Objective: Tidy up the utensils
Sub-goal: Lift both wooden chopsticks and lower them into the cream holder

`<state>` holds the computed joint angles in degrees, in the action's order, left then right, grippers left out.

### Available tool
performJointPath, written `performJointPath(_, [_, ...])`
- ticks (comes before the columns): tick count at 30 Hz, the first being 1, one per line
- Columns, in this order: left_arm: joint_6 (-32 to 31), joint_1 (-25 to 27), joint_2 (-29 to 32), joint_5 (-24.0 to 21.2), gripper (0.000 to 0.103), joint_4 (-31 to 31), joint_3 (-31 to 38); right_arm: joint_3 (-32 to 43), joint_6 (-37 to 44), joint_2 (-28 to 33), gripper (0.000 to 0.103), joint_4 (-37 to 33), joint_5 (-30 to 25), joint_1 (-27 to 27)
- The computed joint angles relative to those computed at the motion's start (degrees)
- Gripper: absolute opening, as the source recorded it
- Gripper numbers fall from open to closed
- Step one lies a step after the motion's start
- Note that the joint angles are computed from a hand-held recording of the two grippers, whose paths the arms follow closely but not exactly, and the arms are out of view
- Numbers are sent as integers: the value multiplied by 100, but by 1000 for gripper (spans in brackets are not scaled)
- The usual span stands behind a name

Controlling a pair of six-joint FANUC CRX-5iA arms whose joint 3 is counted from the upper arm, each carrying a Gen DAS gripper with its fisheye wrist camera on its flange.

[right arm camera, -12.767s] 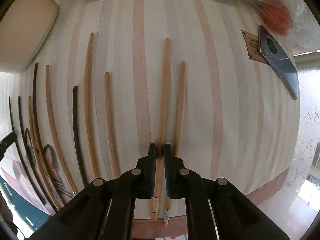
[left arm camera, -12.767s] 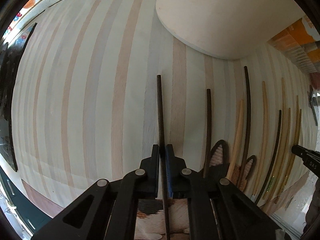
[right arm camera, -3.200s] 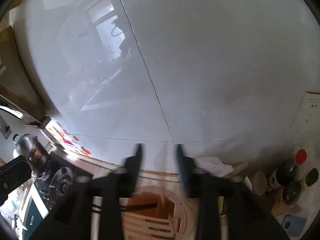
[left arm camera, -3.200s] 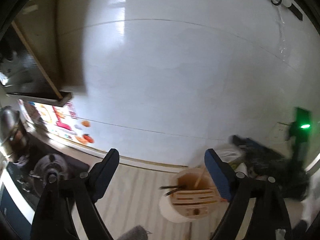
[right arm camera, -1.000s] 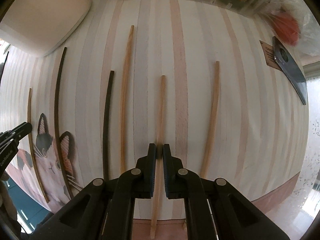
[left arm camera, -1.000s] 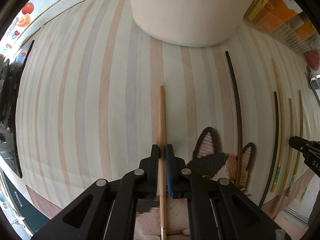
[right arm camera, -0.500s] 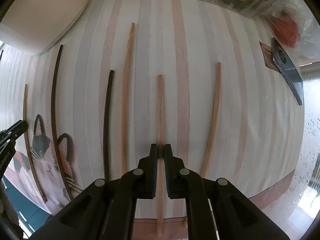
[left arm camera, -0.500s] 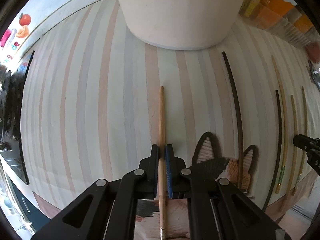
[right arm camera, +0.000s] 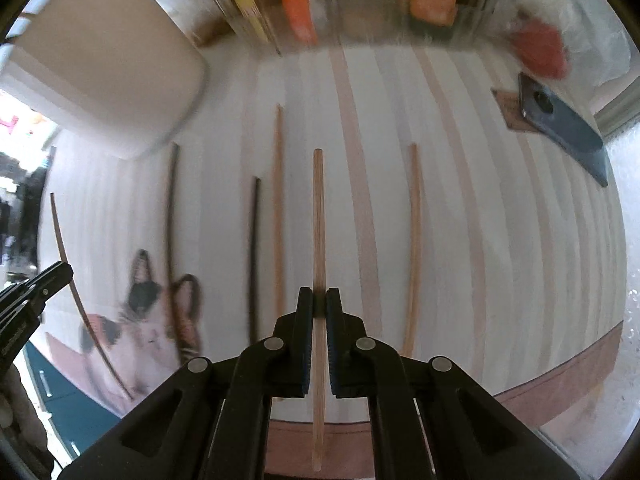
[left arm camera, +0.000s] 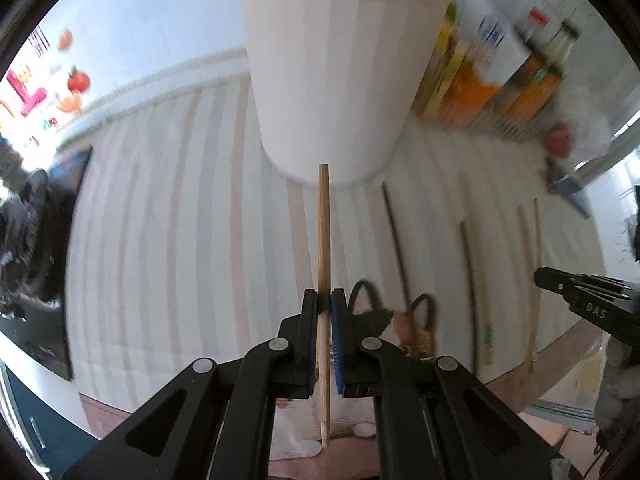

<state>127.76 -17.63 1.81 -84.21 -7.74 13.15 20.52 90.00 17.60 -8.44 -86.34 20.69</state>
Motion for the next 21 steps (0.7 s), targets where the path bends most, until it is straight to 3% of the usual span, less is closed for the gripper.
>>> performJointPath(6, [207,-291,-63,-140,4,-637,919,503,267,-279,6,-445,36,-157])
performJointPath(11, [114,-294,18,21,4,-918,1649,1155,153,-385,6,-858,226,-152])
performJointPath(15, [0,-153,222,199,4,-1071,2273,2001,-45,-118,6,-1056,453,-50])
performJointPath(21, [-185,20,689,102,4,-1570,3418,3199,-648,401,6,-952,1024,218])
